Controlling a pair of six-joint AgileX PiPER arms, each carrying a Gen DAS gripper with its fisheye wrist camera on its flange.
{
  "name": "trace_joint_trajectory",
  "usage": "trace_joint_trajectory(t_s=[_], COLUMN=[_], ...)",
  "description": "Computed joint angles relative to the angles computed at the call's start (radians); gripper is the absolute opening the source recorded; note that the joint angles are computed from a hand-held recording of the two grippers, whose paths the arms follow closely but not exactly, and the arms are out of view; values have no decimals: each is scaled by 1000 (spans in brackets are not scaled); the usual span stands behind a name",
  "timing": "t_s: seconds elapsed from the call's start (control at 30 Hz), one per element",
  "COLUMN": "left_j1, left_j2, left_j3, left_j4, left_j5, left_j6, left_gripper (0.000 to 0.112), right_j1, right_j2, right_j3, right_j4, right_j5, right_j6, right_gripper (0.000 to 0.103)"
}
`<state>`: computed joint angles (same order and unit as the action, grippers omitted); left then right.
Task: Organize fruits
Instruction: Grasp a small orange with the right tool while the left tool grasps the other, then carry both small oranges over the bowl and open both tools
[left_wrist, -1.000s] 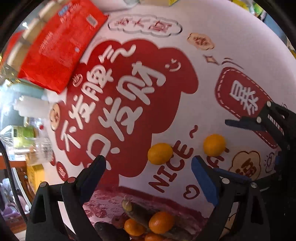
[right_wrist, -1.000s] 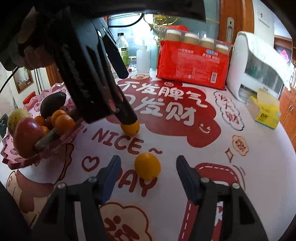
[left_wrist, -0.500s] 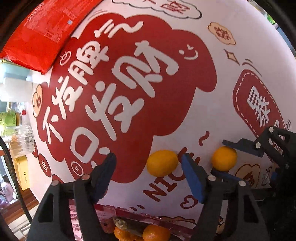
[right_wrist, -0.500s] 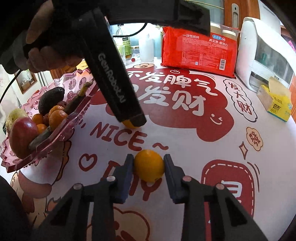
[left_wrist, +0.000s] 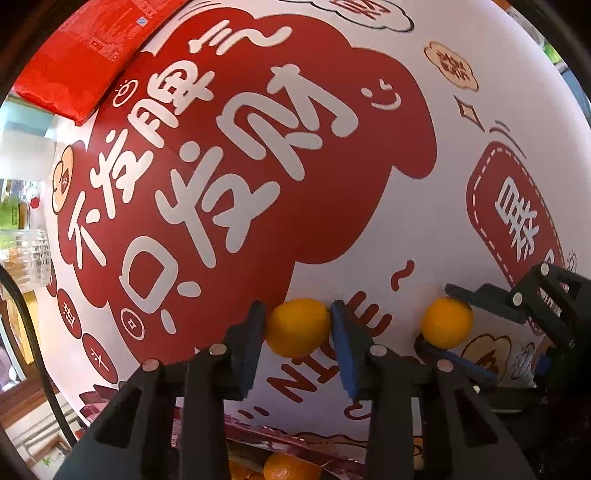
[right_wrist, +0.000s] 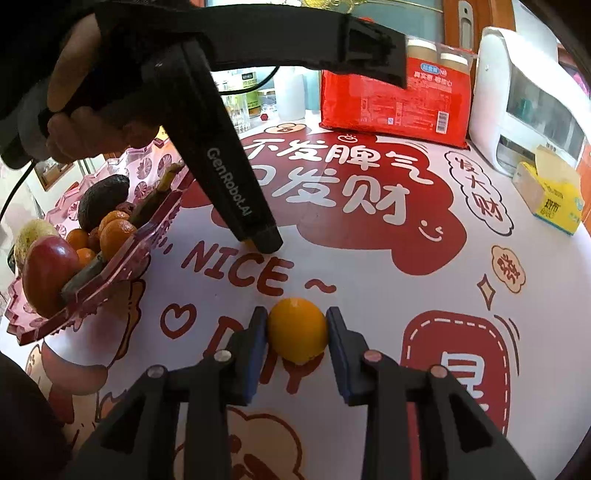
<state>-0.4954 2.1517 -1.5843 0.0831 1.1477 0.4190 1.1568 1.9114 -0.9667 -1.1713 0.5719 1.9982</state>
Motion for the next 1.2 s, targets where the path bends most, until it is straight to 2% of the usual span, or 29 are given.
trace_joint_trajectory(t_s=[0.3, 0.6, 0.87, 1.07, 1.2], left_j1=[59, 162, 399, 586, 684], left_j2=[-106, -319, -489, -552, -572], left_j3=[-3, 87, 188, 269, 317], left_j4=[-85, -209, -348, -419, -461], left_j5=[15, 0, 1, 29, 48], left_j6=[17, 19, 69, 199, 286], left_gripper=[34, 34, 34, 34, 34], right_j1=[26, 84, 108, 128, 135], right_j2=[-39, -75, -71, -15, 27], right_j3=[-6, -102, -234, -350, -404], right_j4=[77, 150, 201, 230, 229], right_j5=[27, 168, 204, 218, 186], right_j6=[-38, -118, -106, -92, -38], right_gripper=[32, 32, 32, 32, 32])
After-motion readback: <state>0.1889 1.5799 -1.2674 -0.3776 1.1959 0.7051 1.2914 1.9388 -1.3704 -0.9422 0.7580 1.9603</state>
